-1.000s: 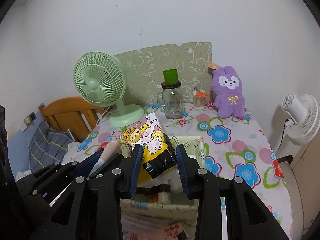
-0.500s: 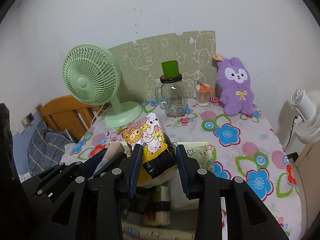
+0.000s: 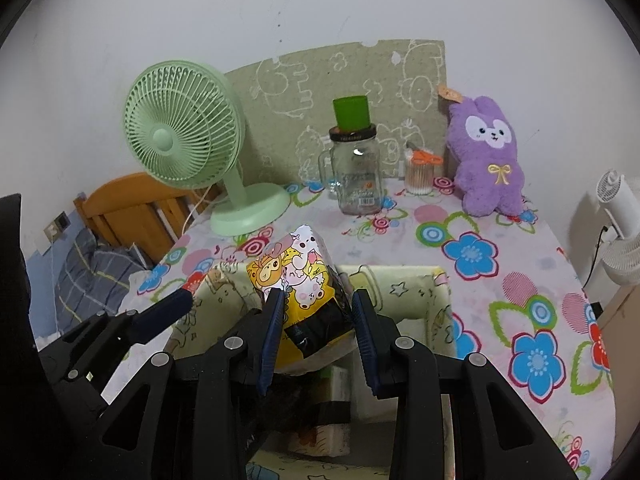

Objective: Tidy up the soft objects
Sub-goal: 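Lower left tool into the basket and open it to drop the white cloth, then open right tool to drop the yellow box into the basket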

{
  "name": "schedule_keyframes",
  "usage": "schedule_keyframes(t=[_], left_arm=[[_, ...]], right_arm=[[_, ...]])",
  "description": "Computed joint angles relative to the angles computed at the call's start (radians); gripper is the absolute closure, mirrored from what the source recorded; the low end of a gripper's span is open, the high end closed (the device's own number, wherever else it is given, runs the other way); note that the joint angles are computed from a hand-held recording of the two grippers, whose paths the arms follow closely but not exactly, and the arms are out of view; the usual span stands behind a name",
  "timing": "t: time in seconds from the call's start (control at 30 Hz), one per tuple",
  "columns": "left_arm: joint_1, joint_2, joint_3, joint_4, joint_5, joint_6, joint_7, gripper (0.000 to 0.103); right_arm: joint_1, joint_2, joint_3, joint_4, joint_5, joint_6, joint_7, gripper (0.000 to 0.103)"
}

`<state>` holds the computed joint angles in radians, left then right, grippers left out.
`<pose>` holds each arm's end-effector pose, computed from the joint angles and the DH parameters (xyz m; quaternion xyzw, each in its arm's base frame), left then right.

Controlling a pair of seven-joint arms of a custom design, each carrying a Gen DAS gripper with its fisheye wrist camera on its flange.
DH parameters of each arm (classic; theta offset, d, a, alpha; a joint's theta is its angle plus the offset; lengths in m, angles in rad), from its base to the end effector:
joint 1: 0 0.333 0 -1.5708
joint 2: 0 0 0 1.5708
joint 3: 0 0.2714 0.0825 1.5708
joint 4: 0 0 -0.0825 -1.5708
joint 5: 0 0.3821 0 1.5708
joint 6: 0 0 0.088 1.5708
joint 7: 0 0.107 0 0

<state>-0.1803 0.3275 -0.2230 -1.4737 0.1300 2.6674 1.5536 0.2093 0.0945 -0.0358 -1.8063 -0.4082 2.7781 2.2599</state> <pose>0.6452 -0.2533 0.5589 -0.4894 0.7622 -0.3434 0.2483 0.6206 0.1274 0.5455 -0.5686 0.6944 -0.2822 0.3389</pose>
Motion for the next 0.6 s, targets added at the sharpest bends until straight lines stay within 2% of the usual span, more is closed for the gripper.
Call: schedule_keyframes(t=[0.07,0.2,0.33,0.4,0.43,0.47,0.6], left_arm=[[0.001,-0.007,0.003,-0.010,0.008,-0.006,0.005,0.036],[0.017,-0.028,-0.005,-0.040,-0.021,-0.006,0.029,0.033],[0.024,-0.046,-0.005,-0.063,-0.038,-0.002,0.038,0.030],[0.037,-0.057,-0.017,-0.075,-0.074,-0.003,0.065,0.025],[0.041,-0.063,-0.020,-0.083,-0.087,0.002,0.075,0.023],[0.041,-0.071,-0.019,-0.094,-0.091,0.009,0.079,0.022],[0.039,-0.107,-0.017,-0.138,-0.104,0.034,0.088,0.019]], right_arm=[[0.002,0.004,0.004,0.001,0.011,-0.006,-0.012,0.065],[0.004,0.003,0.008,-0.007,0.038,0.001,-0.038,0.064],[0.010,0.004,0.005,-0.006,0.025,0.002,-0.036,0.059],[0.010,-0.002,0.006,-0.013,0.027,0.006,-0.041,0.048],[0.010,-0.008,0.008,-0.021,0.033,0.015,-0.046,0.032],[0.011,-0.015,0.007,-0.031,0.021,0.024,-0.034,0.021],[0.007,-0.045,0.015,-0.064,-0.003,0.037,-0.008,0.020]])
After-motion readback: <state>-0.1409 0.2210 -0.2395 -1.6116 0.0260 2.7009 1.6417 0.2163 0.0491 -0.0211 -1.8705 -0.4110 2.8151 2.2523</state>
